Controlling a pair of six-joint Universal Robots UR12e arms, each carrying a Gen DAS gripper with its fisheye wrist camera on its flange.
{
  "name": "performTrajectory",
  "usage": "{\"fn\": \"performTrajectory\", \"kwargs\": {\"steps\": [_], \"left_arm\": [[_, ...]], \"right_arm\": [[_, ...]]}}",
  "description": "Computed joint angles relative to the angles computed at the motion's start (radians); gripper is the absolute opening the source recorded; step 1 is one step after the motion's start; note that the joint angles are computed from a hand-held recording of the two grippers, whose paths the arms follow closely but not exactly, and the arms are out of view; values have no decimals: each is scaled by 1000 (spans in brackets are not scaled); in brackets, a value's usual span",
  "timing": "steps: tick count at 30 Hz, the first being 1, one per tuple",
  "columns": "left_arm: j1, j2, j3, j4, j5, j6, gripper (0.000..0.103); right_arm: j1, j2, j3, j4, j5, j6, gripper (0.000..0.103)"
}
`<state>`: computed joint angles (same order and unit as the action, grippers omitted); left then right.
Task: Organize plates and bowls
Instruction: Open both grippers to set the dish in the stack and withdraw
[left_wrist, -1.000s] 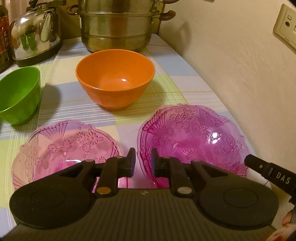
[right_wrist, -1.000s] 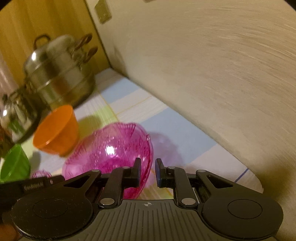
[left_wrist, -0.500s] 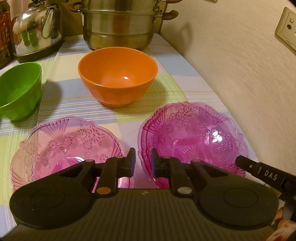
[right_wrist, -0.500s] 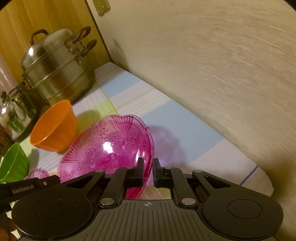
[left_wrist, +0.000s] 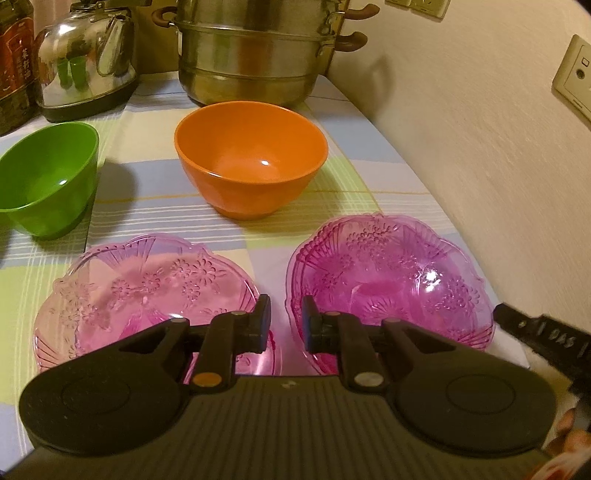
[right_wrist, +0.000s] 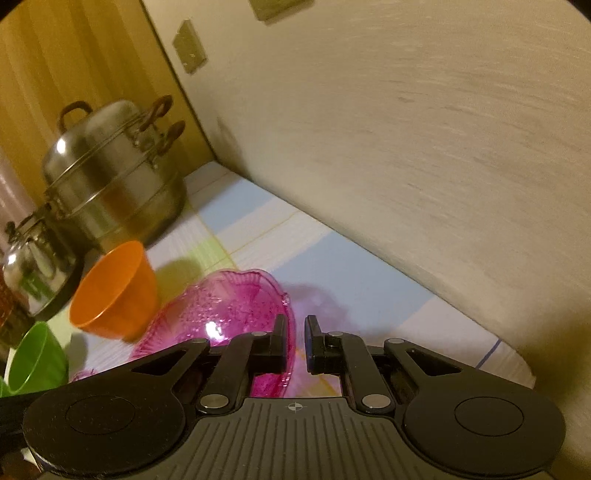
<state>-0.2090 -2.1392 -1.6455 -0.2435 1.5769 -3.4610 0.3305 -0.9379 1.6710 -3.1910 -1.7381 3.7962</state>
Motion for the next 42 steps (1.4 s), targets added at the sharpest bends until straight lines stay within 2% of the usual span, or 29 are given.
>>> {"fn": "performTrajectory", "kwargs": {"steps": [4, 10, 18, 19, 21, 23, 24, 29, 34, 42], "left_arm": [[1, 2, -3, 0, -6, 0, 14], [4, 8, -13, 9, 0, -7, 14], [15, 50, -67, 40, 14, -16, 17], [17, 58, -77, 44, 18, -17, 17], [20, 77, -100, 54, 29, -16, 17], [24, 99, -126, 64, 37, -16, 20], [27, 110, -140, 69, 41, -16, 21], [41, 166, -207, 79, 69, -26, 29], [55, 211, -266, 77, 84, -48, 32], [73, 265, -337, 72, 121, -84, 45]], "right_arm": [[-6, 7, -9, 33, 38, -5, 9], [1, -3, 1, 8, 18, -24, 9], [23, -34, 15, 11, 36, -59, 11], [26, -37, 17, 14, 41, -66, 12], [36, -45, 21, 20, 48, -78, 22], [45, -52, 29, 19, 61, -82, 43], [50, -56, 32, 20, 66, -83, 44], [75, -78, 47, 56, 91, -91, 45], [101, -97, 58, 102, 103, -97, 45], [135, -114, 58, 158, 78, -135, 45]]}}
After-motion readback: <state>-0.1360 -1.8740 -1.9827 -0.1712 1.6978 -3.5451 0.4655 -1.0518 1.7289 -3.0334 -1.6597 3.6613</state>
